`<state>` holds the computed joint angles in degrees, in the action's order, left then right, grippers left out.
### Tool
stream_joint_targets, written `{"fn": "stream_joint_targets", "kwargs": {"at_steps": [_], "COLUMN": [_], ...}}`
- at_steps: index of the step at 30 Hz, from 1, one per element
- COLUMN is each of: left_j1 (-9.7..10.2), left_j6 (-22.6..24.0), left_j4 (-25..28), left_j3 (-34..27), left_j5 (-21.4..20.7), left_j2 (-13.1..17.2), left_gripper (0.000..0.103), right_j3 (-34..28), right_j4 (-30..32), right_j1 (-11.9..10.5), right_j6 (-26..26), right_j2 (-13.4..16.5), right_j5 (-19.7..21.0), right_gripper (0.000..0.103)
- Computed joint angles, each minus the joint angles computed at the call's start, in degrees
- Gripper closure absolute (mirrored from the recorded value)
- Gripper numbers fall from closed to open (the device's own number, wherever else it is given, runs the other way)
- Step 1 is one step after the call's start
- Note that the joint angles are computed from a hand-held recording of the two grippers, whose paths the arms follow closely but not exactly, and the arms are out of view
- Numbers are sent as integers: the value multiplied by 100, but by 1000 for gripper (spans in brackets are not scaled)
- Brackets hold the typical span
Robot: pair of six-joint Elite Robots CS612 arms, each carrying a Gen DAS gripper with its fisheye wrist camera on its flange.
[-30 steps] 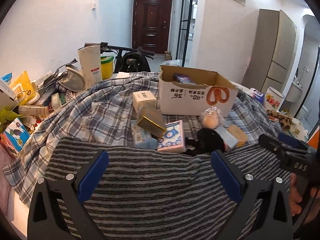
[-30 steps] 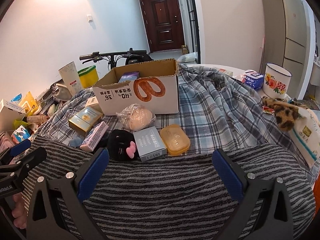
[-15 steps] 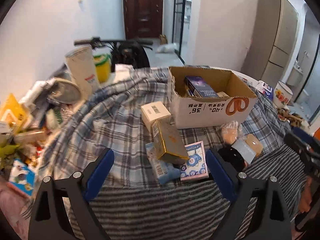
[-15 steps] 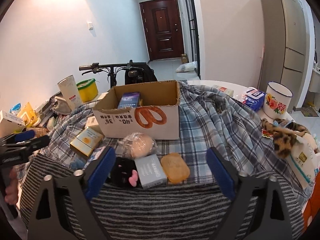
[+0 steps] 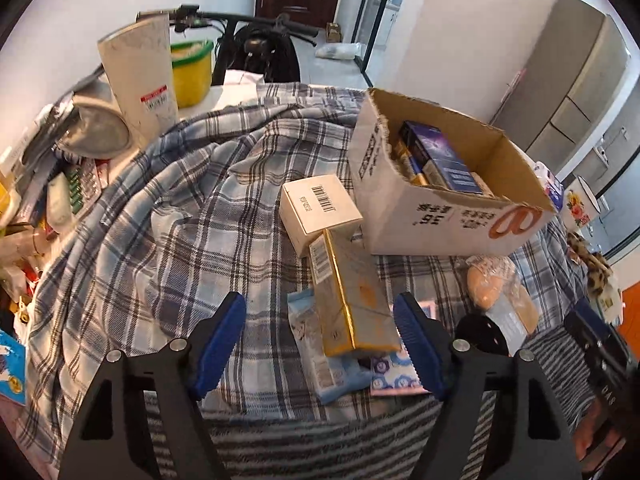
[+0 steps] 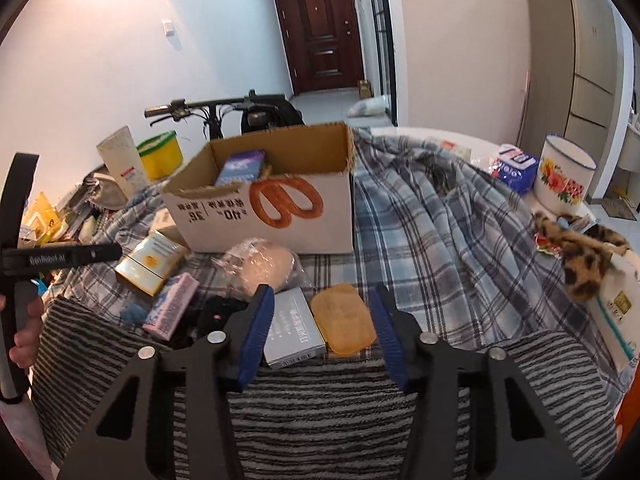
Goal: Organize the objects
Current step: 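Close the left tool on the gold cigarette pack while the right tool approaches the grey box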
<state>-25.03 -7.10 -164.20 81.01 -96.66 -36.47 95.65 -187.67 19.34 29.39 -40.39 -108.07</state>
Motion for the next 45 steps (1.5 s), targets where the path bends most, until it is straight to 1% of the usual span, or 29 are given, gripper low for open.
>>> {"fn": "stream_joint_targets", "kwargs": {"at_steps": [2, 6, 7, 8, 10, 11, 13, 15, 18, 21, 25, 26, 29, 31, 33, 35, 38, 40, 42, 45], "left_j1": [14, 129, 139, 139, 124, 113, 62, 14, -54, -128, -313, -310, -321, -331, -329, -325, -371, -393, -397, -389], "left_j6": [-70, -314, -360, -383, -320, -309, -210, -82, -76, 145, 582, 639, 721, 753, 793, 812, 867, 888, 909, 870], "left_j4": [233, 886, 944, 994, 1102, 1094, 986, 869, 567, 373, -27, -75, 35, 235, 268, 214, 120, 159, 264, 393], "left_j3": [-141, -495, -533, -557, -605, -602, -544, -487, -340, -212, 98, 150, 157, 105, 96, 70, 74, 44, -7, -92], "left_j5": [-5, -609, -674, -695, -719, -715, -597, -494, -264, 26, 871, 950, 883, 790, 704, 614, 719, 807, 820, 842], "left_j2": [76, 265, 292, 310, 336, 337, 302, 272, 210, 131, -9, -31, -38, -25, -3, 30, 46, 62, 83, 141], "left_gripper": [25, 25, 27, 35, 41, 47, 55, 67, 72, 74, 74, 74, 74, 74, 74, 74, 74, 74, 74, 74], "right_j3": [-32, -62, -70, -95, -110, -118, -137, -154, -175, -148, -67, -43, -20, -17, -8, 10, 64, 96, 133, 195], "right_j4": [76, 110, 127, 159, 183, 200, 249, 290, 333, 330, 262, 226, 240, 243, 221, 192, 147, 145, 125, 27], "right_j1": [-13, -43, -51, -51, -63, -64, -59, -50, -35, -35, -43, -49, -94, -115, -115, -100, -77, -93, -144, -239], "right_j6": [-29, -14, 4, 31, 45, 34, -25, -84, -104, -98, -79, -55, 63, 124, 100, 48, 58, 102, 182, 223], "right_j2": [20, 54, 62, 75, 91, 97, 108, 119, 132, 127, 97, 94, 104, 115, 112, 96, 70, 55, 42, 32], "right_j5": [65, 183, 205, 222, 286, 309, 331, 323, 276, 277, 210, 198, 251, 337, 372, 318, 129, 93, 247, 666], "right_gripper": [58, 59, 59, 59, 59, 59, 64, 65, 68, 68, 68, 68, 68, 68, 68, 68, 68, 68, 68, 68]}}
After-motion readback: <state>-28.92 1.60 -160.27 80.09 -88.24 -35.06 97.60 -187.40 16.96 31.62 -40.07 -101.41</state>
